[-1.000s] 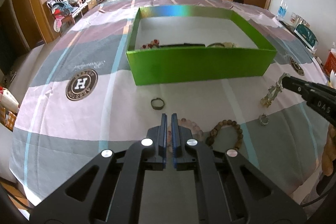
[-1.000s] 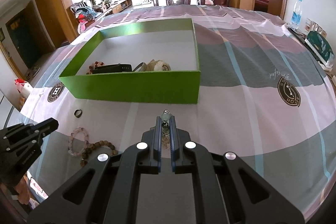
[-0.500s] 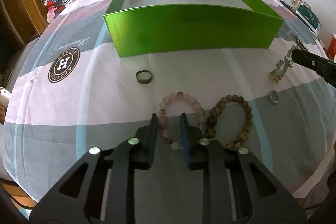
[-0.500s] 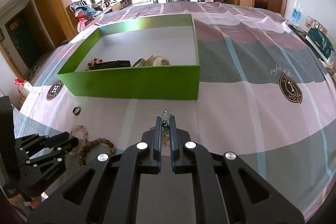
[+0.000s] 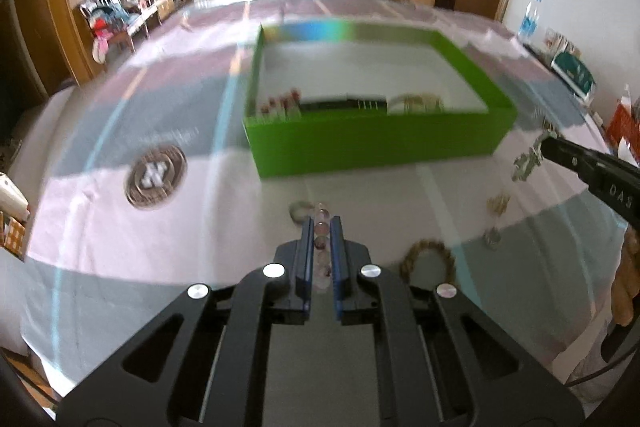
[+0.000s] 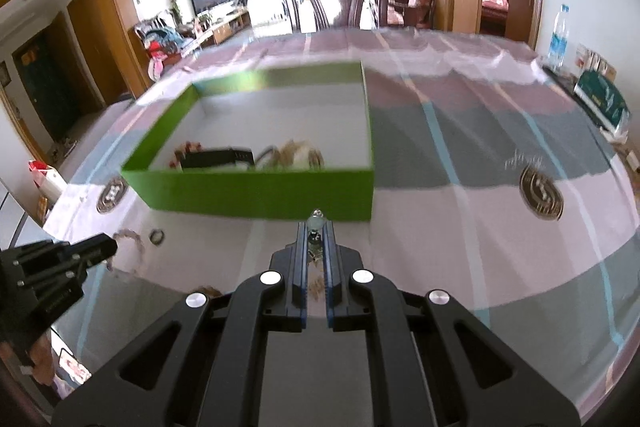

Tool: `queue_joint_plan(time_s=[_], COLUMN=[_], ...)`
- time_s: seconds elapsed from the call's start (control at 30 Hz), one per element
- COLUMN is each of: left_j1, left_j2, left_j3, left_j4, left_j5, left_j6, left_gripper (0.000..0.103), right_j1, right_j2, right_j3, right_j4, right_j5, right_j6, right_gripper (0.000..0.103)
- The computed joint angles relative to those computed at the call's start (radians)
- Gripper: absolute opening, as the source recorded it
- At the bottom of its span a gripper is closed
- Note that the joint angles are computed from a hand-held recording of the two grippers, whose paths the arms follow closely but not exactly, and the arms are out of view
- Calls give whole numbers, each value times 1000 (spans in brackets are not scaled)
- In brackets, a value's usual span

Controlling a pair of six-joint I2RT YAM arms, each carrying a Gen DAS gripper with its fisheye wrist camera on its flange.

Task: Organize jewelry
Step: 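Carry the bracelet and keychain over the green box with both tools, then open both tools to drop the bracelet and keychain into the box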

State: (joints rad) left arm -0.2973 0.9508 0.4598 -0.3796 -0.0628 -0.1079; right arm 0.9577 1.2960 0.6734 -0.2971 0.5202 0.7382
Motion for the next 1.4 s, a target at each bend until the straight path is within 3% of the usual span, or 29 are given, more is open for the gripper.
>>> queue_joint_plan(time_s=[0.3,0.5,0.73,1.0,1.03,1.07,1.1,1.17,1.4], left_j1=[29,81,71,73,72,72,73,73,54], left_j2=[6,192,459,546,541,529,514,479,281], left_j3=[172,307,397,426,419,409,397,372,226], left_j4=[-48,16,101,146,153,162,169,177,108], left_j5=[20,100,82,84,80,71,64,51,20], left_j6=[37,42,23,-2,-5,-12,-14,-13,-5], left_gripper=[8,8,8,9,9,11,19,32,32], right_j1=[-8,-105,-172,-205,-208,-206,-200,-194,-110], right_j2=[-41,61,274,356,359,356,349,322,125], right_j3=[92,189,297,329,324,317,307,283,124], right_j4=[-26,38,47,71,85,96,107,117,81], right_j5=[61,-31,-105,-155,-153,-145,-132,-118,-17], right_j6=[-113,-210,-225,-223,-223,-220,-216,-205,-146], right_gripper=[7,7,7,7,9,19,40,55,55])
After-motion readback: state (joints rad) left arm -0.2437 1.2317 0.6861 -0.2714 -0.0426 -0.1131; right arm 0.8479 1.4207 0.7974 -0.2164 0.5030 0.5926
